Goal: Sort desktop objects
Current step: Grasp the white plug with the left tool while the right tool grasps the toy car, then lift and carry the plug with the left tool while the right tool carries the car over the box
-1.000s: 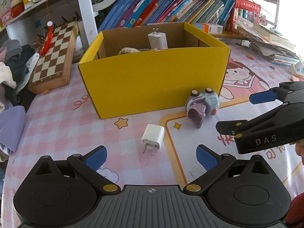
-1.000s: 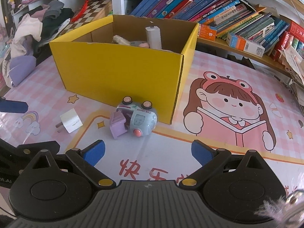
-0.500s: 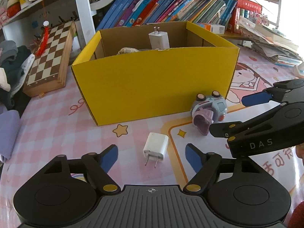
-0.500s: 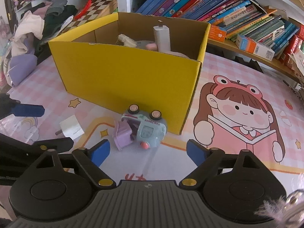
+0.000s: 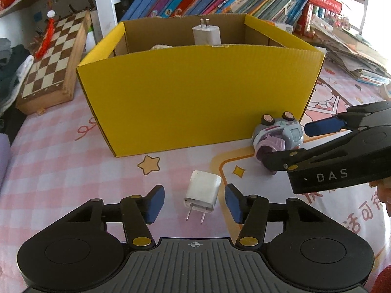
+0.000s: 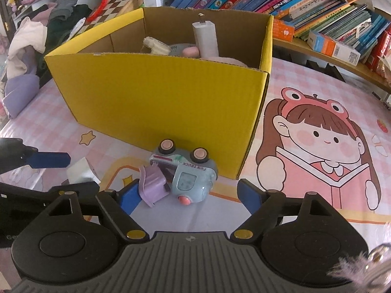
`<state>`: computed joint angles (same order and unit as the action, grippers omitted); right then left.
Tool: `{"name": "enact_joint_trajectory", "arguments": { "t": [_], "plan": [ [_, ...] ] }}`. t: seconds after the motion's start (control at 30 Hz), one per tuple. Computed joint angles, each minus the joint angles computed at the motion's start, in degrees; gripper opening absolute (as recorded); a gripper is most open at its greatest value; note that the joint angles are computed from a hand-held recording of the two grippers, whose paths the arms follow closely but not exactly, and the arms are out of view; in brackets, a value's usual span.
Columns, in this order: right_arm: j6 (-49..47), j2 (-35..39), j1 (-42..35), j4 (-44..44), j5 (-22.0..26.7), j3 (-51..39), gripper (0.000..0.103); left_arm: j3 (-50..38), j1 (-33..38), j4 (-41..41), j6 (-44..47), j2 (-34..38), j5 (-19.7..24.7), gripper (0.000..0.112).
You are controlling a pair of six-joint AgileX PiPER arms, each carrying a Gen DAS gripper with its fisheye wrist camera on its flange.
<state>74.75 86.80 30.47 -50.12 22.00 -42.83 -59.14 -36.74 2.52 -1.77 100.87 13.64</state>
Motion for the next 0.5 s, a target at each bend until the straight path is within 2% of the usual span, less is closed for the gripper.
{"name": "enact_joint_trajectory", "arguments": {
  "t": [0.1, 0.27, 0.3, 0.37, 0.43, 0.5],
  "plan": [
    [-1.4, 1.0, -0.5, 1.2, -0.7, -0.7, 0.078, -0.3, 0.1, -1.2, 1.6, 0.6, 0.4, 0.048],
    [-3.5, 1.9, -1.1, 3.0, -1.5, -1.4, 0.064, -0.1, 0.4, -2.5, 2.9, 0.4, 0.4, 0.045],
    [-3.3, 1.9, -1.0, 2.7, -1.7, -1.4, 0.059, 0.0, 0.5, -3.0, 3.5, 0.3, 0.4, 0.044],
    [-3.2, 1.8, -1.0, 2.7, -1.8, -1.3, 0.056, 0.2, 0.6, -4.1, 4.8, 0.1, 0.4, 0.039],
    [-3.1, 1.5, -1.1, 3.0, -2.0, -1.0, 0.051, 0.3, 0.8, -5.4, 6.5, -0.1, 0.5, 0.028],
    [-3.0, 1.1, -1.2, 3.5, -2.2, -0.8, 0.051, 0.5, 0.9, -6.7, 8.0, -0.4, 0.7, 0.028]
  ]
}}
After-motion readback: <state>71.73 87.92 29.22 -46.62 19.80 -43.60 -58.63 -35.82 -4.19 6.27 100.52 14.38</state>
